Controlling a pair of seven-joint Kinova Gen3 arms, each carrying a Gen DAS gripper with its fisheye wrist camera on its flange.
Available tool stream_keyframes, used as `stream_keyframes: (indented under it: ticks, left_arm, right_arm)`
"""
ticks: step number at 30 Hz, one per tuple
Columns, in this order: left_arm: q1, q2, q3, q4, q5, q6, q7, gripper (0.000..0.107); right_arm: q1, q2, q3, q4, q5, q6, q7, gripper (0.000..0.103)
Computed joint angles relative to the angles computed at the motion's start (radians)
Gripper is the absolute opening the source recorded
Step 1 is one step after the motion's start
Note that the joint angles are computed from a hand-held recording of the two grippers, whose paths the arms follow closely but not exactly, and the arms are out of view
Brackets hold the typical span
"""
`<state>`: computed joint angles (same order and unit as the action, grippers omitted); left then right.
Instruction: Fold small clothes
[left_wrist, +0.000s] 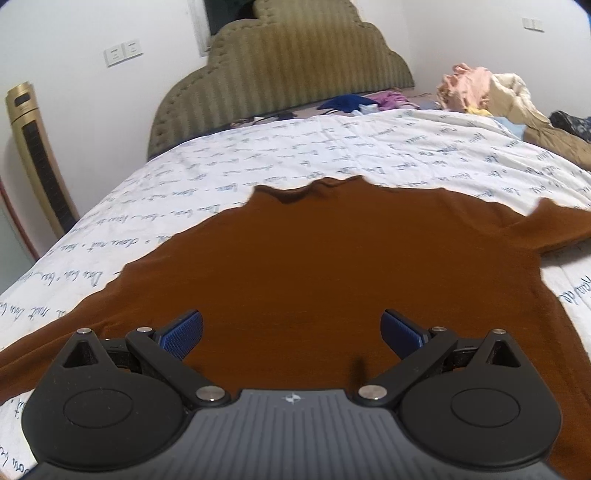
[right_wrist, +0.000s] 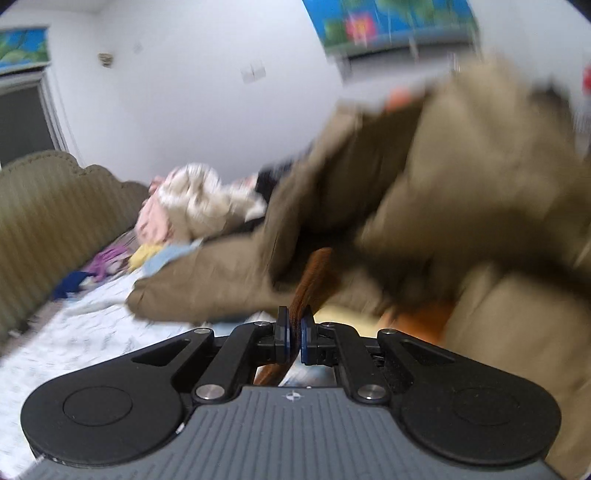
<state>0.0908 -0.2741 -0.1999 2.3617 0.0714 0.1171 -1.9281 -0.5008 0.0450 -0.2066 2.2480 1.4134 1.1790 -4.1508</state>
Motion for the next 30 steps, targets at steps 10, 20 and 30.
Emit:
stream_keyframes:
  ticks: [10, 20, 30]
  left_arm:
    - [0.101, 0.013, -0.185, -0.008, 0.054, -0.006, -0.088, 0.103]
    - [0.145, 0.071, -0.276, -0.021, 0.130, -0.005, -0.147, 0.103]
    - [0.264, 0.114, -0.424, -0.030, 0.296, -0.009, -0.308, 0.103]
  right_arm:
    - [-0.280, 0.166, -0.123, -0.059, 0.116, 0.142, 0.263, 0.011]
    - [-0.406, 0.272, -0.109, -0.233, 0.196, -0.055, 0.517, 0.011]
    - [-0.585, 0.396, -0.038, -0.433, 0.070, -0.012, 0.801, 0.011]
